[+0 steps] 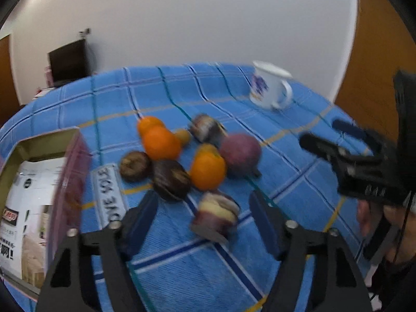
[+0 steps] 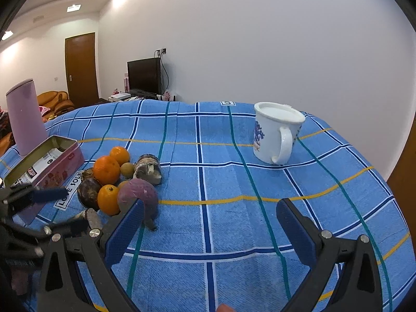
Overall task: Organize fruits
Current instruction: 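Grasp the small layered pastry beside the LOVE SOLE card with the left tool, then grasp the purple onion by its body with the right tool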
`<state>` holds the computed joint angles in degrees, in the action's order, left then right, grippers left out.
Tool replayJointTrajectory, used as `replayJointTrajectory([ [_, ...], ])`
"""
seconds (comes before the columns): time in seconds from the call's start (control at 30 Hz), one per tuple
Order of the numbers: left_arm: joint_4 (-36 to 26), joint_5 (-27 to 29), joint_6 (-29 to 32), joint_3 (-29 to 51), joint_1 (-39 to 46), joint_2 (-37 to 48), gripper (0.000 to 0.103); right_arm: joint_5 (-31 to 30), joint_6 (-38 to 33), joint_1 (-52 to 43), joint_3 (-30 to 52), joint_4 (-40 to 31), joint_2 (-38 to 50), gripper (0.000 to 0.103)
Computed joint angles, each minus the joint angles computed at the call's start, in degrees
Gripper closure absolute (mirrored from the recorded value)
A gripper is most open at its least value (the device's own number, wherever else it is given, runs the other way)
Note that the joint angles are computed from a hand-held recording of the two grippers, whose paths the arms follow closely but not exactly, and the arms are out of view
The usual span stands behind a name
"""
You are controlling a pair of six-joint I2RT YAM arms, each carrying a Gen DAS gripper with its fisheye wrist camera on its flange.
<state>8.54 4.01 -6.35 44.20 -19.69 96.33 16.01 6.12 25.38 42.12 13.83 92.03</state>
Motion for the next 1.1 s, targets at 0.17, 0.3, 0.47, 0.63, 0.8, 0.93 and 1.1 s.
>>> replayJointTrajectory([
  [0.17,-2.9,1.0,2.4,1.7,-1.2,1.6,0.059,-0.3,-0.1,0.4,0.1,0.3,0.2,0.001],
  [0.3,-1.5,2.3,2.1,0.6,-0.7,0.8,0.062,-1.1,0.3,0.4,1.9,-0.3,1.5,0.001],
  [0.47,2.4,-1.0,1.7,-2.2,-0.1,-1.8,0.063,-5.2,2.3,0.6,6.4,-2.3,4.4,0.002],
  [0.63,7.9,-8.8,0.9,-5.9,0.9,-5.0,0.063,-10.0,4.3,1.0,13.6,-7.1,10.0,0.019],
  [0.8,10.1,-16.6,0.2,-6.1,0.8,-3.7,0.063,-12.5,5.2,1.4,18.8,-11.3,15.4,0.032],
  [0.93,10.8,-17.3,-0.5,-6.1,1.6,-3.5,0.063,-14.8,6.3,1.3,20.4,-12.7,17.6,0.033],
  [1.1,10.5,-16.4,-1.1,-5.9,2.5,-3.2,0.063,-16.6,6.7,0.4,21.9,-13.4,18.9,0.033],
])
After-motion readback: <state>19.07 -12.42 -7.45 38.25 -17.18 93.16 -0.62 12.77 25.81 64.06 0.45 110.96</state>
